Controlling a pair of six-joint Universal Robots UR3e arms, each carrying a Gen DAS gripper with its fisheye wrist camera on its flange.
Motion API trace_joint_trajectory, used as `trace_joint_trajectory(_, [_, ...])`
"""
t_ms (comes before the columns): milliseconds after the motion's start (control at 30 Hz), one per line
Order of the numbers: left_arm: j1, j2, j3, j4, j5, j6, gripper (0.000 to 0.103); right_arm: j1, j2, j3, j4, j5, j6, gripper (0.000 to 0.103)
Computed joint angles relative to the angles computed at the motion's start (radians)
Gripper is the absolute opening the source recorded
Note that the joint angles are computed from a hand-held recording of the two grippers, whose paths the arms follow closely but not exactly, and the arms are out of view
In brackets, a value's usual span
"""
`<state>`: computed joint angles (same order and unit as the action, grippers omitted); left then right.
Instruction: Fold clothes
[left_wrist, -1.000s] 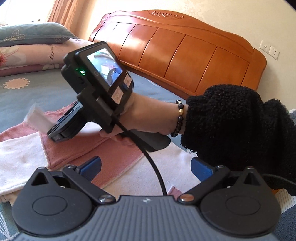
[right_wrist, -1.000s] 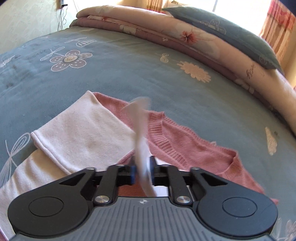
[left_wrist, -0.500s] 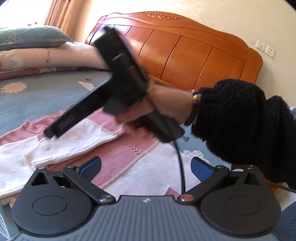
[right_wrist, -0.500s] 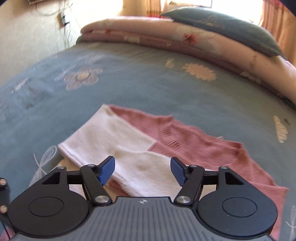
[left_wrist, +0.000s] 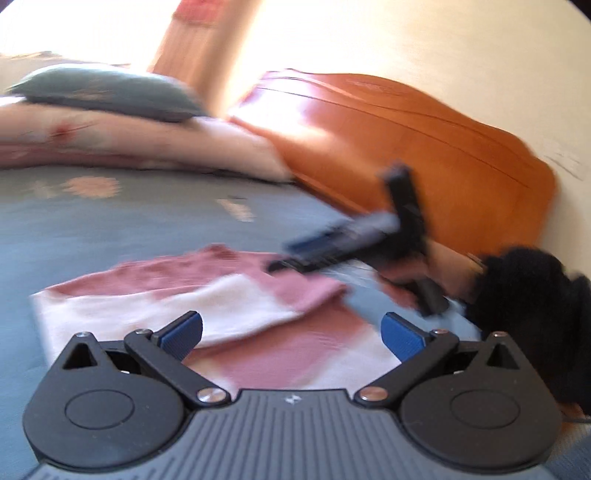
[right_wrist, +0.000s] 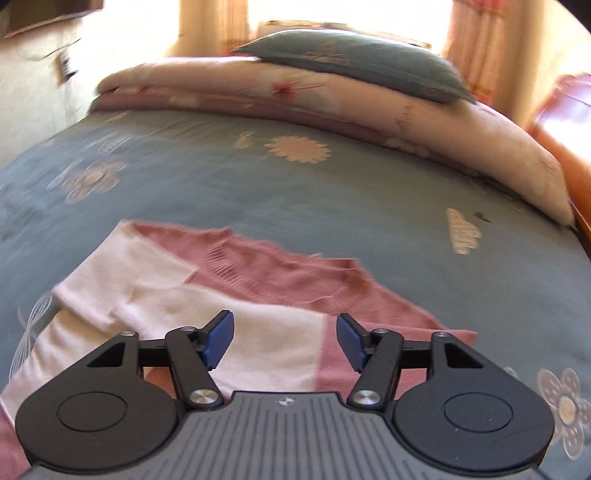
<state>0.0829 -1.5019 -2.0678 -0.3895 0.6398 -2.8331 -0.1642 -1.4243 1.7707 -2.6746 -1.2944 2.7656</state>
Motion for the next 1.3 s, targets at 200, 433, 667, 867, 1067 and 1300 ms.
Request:
trace_joint_trajectory(200, [0.052,-0.067,0.04,0.013,0.13,-0.171,0.102,0.164,0.146,-0.052,-0.091,-0.076,-0.088,0.057])
trace_joint_trajectory(433, [0.093,-0.072,0.027,-0.009,0.133,-0.18,0.102,0.243,0.355,-0.264,-0.084,-0.119,-0.159,0.057])
trace_joint_trajectory(667, [0.072,-0.095,0.042,-0.021,0.164,-0.172,0.102,0.206,0.482,-0.432,0.054,-0.075,-0.184,0.055])
trace_joint_trajectory(867, [0.056,-0.107,0.047,-0.024,0.186,-0.171,0.102,0.192,0.47,-0.387,0.01,-0.034,-0.165,0.012])
trace_joint_trajectory(1067, [0.051,-0.104,0.039,-0.017,0.178,-0.159,0.102,0.218,0.473,-0.386,-0.08,-0.073,-0.138,0.008])
trace_joint_trajectory(1300, [0.049,-0.099,0.042,-0.024,0.19,-0.168,0.102,0.205,0.477,-0.45,-0.016,-0.046,-0.06,0.021])
